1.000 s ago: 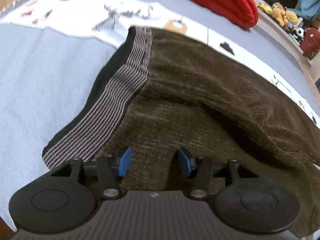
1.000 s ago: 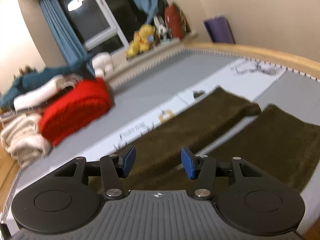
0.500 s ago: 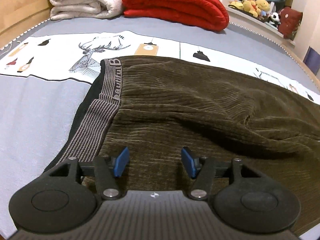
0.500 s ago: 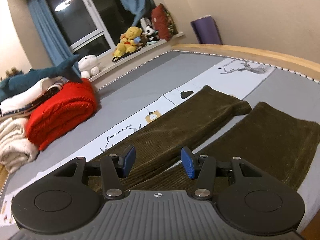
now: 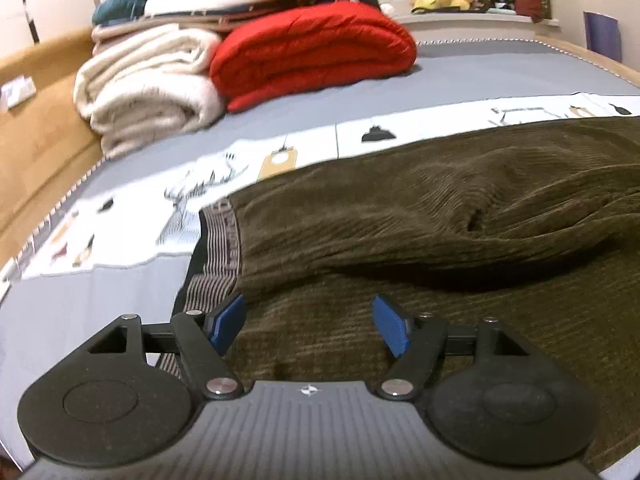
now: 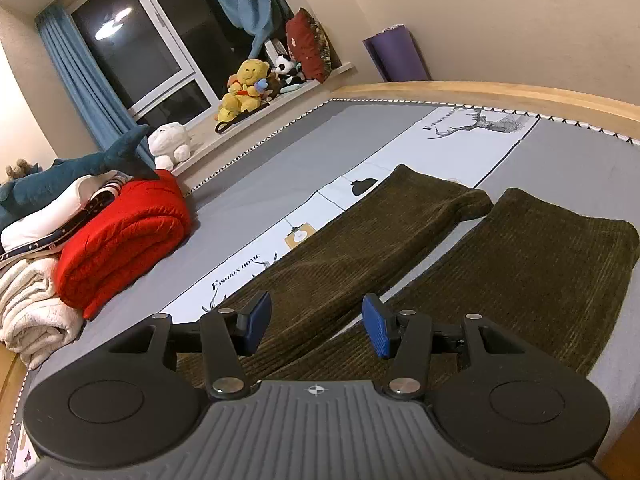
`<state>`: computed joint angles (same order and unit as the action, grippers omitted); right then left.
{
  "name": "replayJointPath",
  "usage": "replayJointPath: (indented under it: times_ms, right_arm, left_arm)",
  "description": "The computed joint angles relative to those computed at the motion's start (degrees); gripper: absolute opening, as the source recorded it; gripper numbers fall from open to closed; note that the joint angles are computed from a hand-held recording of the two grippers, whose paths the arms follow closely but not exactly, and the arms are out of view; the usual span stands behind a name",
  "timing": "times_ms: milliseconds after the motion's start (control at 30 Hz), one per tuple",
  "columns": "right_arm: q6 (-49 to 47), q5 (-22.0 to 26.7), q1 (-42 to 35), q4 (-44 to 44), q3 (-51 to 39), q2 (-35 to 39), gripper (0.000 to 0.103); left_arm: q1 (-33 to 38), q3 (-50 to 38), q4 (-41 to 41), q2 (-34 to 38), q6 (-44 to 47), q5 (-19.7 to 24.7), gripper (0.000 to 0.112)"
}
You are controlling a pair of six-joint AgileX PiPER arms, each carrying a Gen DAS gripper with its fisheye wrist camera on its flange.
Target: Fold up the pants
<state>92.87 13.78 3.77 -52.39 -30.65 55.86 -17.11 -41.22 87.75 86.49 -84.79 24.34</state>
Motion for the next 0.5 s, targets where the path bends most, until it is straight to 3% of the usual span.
replayJointPath:
  times_ms: [267,500]
  right_arm:
    - [-0.14,0.55,0.06,0.24,-0.33,0.75,0.053]
    - [-0.1,2.22,1.63,-1.06,-1.7,2.59,0.053]
  left_arm:
    - [-4.29,-0.3,1.9,0.74,-1.94,5.21,0.081]
    - [-4.27,-2.71,-0.02,2.99,-0.82,5.75,0.082]
